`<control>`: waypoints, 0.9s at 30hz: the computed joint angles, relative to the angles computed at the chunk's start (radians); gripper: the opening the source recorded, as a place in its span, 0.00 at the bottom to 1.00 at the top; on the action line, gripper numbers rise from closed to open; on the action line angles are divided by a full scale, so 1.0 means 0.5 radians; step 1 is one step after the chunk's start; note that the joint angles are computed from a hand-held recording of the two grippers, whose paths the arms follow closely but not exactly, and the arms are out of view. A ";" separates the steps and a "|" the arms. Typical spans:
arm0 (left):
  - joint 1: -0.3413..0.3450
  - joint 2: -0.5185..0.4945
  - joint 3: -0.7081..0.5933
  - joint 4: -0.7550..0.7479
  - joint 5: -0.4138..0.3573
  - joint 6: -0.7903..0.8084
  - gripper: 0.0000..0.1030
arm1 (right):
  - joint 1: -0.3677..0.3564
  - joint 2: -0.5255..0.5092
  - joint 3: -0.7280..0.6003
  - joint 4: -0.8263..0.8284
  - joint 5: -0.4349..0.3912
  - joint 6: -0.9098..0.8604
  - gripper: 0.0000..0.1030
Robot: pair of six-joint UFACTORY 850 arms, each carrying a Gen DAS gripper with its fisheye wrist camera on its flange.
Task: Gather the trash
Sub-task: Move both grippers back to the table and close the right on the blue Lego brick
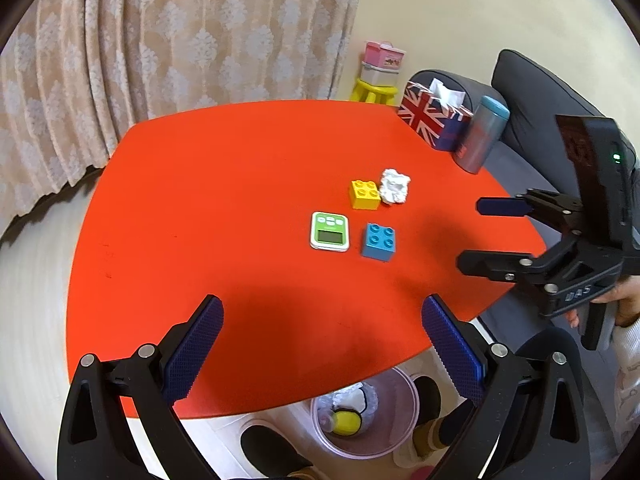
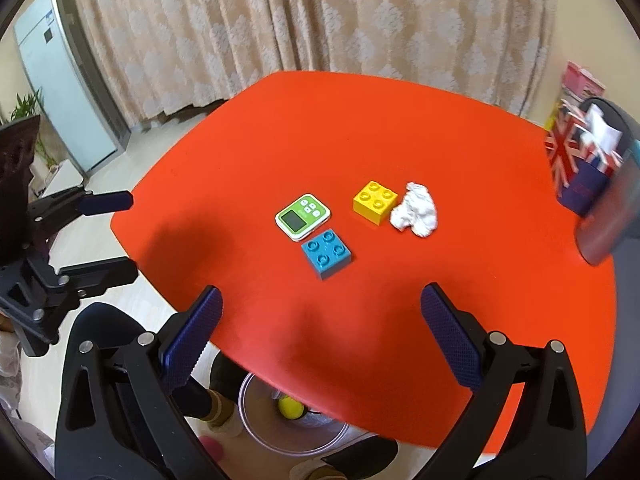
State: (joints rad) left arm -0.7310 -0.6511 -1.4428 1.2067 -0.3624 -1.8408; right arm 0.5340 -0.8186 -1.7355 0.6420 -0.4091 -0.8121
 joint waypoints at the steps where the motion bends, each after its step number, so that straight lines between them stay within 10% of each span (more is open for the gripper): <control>1: 0.009 -0.002 0.001 -0.002 0.006 0.000 0.93 | 0.004 -0.037 -0.053 -0.037 -0.030 0.025 0.95; 10: 0.053 -0.015 0.017 -0.016 0.066 -0.006 0.93 | 0.030 -0.366 -0.521 -0.306 -0.293 0.231 0.94; 27: 0.104 -0.052 0.024 -0.064 0.166 0.006 0.93 | 0.064 -0.660 -0.927 -0.543 -0.479 0.369 0.38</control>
State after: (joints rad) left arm -0.6788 -0.6769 -1.4306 1.1747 -0.2794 -1.8378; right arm 0.5659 -1.1486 -2.1989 0.3706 -0.6484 -0.6276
